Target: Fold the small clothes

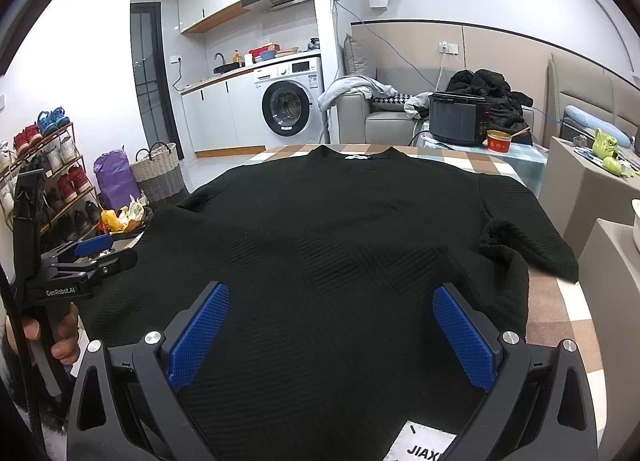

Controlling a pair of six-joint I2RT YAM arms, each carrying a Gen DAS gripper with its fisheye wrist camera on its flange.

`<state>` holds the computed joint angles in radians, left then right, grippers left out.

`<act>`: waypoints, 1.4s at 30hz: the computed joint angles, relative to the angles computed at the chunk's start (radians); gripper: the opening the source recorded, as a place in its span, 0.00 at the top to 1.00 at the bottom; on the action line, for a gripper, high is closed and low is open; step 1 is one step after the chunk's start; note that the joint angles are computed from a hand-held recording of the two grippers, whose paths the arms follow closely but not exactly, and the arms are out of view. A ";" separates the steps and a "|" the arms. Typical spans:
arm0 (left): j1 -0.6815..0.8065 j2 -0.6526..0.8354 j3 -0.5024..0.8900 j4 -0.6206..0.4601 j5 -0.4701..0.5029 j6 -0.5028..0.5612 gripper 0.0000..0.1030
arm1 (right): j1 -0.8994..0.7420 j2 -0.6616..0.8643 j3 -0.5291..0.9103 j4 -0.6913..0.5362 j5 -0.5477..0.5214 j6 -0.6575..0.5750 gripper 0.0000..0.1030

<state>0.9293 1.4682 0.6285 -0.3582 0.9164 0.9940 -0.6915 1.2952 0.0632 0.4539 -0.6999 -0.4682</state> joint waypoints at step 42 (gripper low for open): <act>-0.042 0.063 0.046 0.070 -0.030 -0.076 0.00 | 0.145 0.212 0.090 0.104 0.165 0.098 0.00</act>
<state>0.8872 1.5315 0.6748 -0.2878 0.8865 0.9178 -0.5462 1.5068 0.1527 0.5582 -0.5348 -0.3703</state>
